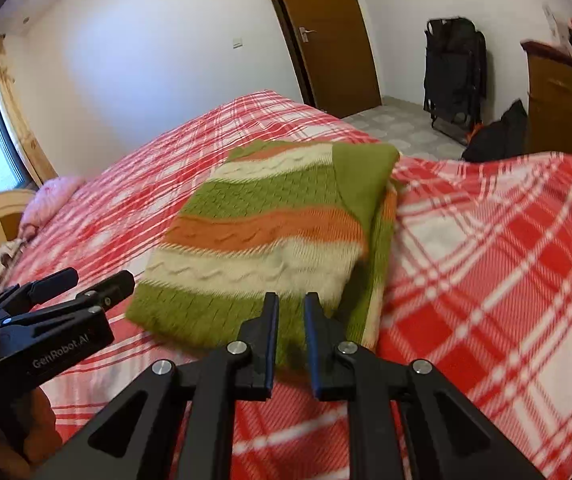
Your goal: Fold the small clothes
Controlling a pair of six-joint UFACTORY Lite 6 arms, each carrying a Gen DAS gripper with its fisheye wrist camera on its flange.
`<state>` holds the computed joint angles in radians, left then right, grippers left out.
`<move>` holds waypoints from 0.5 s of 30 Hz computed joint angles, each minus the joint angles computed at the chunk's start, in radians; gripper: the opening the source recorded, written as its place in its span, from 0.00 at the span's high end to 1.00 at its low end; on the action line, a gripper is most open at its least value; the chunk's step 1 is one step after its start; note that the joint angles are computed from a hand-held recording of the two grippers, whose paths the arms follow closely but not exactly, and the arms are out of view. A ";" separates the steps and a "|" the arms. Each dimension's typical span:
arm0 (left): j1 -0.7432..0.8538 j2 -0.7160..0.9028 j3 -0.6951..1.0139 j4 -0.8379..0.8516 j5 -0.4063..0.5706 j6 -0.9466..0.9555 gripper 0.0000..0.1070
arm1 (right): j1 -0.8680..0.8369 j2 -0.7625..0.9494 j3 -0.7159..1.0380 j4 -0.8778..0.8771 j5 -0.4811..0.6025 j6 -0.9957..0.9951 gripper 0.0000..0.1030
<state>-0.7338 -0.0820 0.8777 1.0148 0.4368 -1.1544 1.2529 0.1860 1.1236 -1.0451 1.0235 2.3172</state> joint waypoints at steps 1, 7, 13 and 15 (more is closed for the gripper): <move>-0.004 -0.023 -0.015 0.005 0.006 -0.005 0.25 | 0.018 -0.001 0.001 0.002 0.002 0.021 0.57; -0.042 -0.194 -0.123 0.023 0.059 -0.040 0.21 | 0.119 0.013 0.025 0.031 0.039 0.088 0.35; -0.087 -0.329 -0.216 0.007 0.113 -0.041 0.19 | 0.239 0.033 0.058 0.079 0.128 0.145 0.35; -0.107 -0.363 -0.235 0.009 0.133 -0.042 0.19 | 0.269 0.035 0.070 0.093 0.156 0.146 0.35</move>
<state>-0.8412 -0.4447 0.6423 1.0240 0.5699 -1.1968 1.5222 0.2209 1.1938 -0.9520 1.1795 2.4631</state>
